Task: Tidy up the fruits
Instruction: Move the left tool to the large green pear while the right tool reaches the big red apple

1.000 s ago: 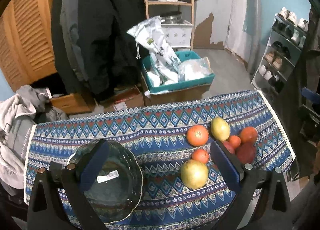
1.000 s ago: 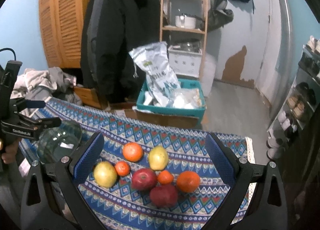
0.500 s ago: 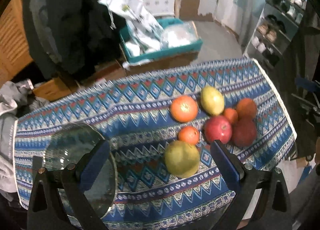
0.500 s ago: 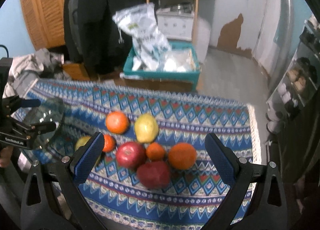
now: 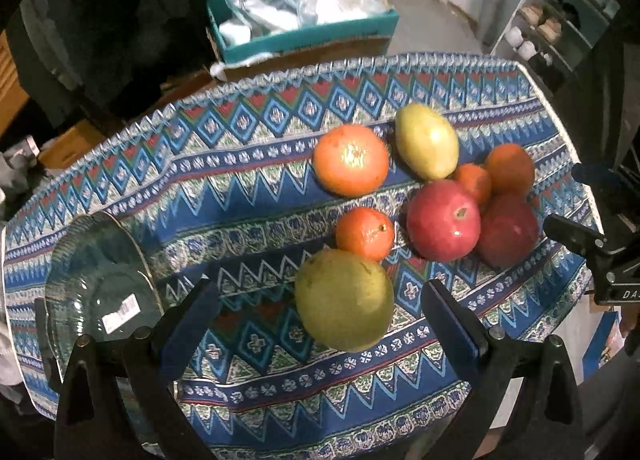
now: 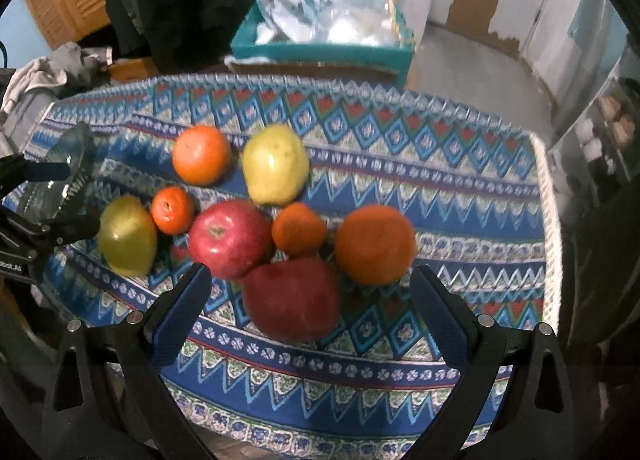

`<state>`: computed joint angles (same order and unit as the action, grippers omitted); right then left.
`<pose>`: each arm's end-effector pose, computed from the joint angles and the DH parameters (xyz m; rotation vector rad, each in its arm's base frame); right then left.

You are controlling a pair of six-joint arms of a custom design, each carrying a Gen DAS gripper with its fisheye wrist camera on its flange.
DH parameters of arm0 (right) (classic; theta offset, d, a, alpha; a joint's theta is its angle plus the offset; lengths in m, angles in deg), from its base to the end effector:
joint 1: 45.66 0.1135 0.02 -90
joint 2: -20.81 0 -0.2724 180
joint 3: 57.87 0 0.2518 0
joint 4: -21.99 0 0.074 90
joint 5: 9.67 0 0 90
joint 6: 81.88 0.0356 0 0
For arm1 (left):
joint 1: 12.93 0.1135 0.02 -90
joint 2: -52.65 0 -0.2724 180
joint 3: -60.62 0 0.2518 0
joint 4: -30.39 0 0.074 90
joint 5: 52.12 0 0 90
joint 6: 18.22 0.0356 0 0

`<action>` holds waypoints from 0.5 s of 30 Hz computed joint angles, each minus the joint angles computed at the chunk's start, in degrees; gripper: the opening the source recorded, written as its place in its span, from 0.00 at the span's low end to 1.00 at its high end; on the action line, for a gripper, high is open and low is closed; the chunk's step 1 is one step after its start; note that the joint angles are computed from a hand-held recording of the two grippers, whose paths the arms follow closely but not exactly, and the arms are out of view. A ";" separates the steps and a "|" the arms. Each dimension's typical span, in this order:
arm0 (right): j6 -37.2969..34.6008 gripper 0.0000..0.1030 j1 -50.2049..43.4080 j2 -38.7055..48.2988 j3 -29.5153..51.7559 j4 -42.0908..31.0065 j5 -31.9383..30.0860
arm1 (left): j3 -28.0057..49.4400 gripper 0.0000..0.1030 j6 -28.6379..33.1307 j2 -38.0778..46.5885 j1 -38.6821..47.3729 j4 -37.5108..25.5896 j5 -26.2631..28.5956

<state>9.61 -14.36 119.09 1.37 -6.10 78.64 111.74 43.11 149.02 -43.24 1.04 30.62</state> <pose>0.2536 0.1554 0.1235 -0.7179 2.6652 0.1966 0.2237 -0.1256 0.1000 0.0163 2.8457 -0.0323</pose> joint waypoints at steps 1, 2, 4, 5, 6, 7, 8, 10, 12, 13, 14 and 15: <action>0.08 0.96 0.15 0.85 0.08 0.31 -0.02 | 0.26 0.99 -0.04 1.09 0.05 0.30 0.36; -0.07 0.96 0.24 1.64 0.14 0.45 0.00 | 0.57 0.99 0.04 2.37 0.22 0.69 0.68; -0.74 0.96 0.58 3.47 0.52 0.58 0.35 | 1.13 0.99 0.11 4.29 0.60 1.10 1.21; -0.82 0.96 0.79 4.22 0.67 0.67 0.43 | 1.39 0.99 0.08 5.48 0.73 1.49 1.62; -1.07 0.96 0.85 5.22 0.90 0.65 0.28 | 1.79 0.99 0.04 6.80 0.80 1.73 1.93; -1.21 0.96 0.83 5.85 1.12 0.64 0.11 | 2.10 0.99 0.09 7.58 0.91 1.82 2.04; -1.34 0.96 0.81 6.84 1.37 0.76 -0.03 | 2.37 0.99 -0.08 8.82 0.89 2.22 2.15; -1.38 0.96 0.87 8.49 1.75 1.14 -0.41 | 2.93 0.99 -0.27 10.73 0.95 2.76 2.70; -1.39 0.96 0.87 10.35 2.28 1.53 -0.82 | 3.53 0.99 -0.34 12.63 1.34 3.37 3.65; -1.51 0.96 0.90 11.29 2.55 1.67 -0.86 | 3.95 0.99 -0.32 13.91 1.56 3.86 4.46; -1.59 0.95 0.93 12.21 2.82 1.85 -0.80 | 4.39 0.99 -0.31 14.68 1.65 3.81 4.83; -1.69 0.94 0.90 12.82 2.98 1.99 -0.78 | 4.86 0.99 -0.18 15.50 1.81 3.80 5.27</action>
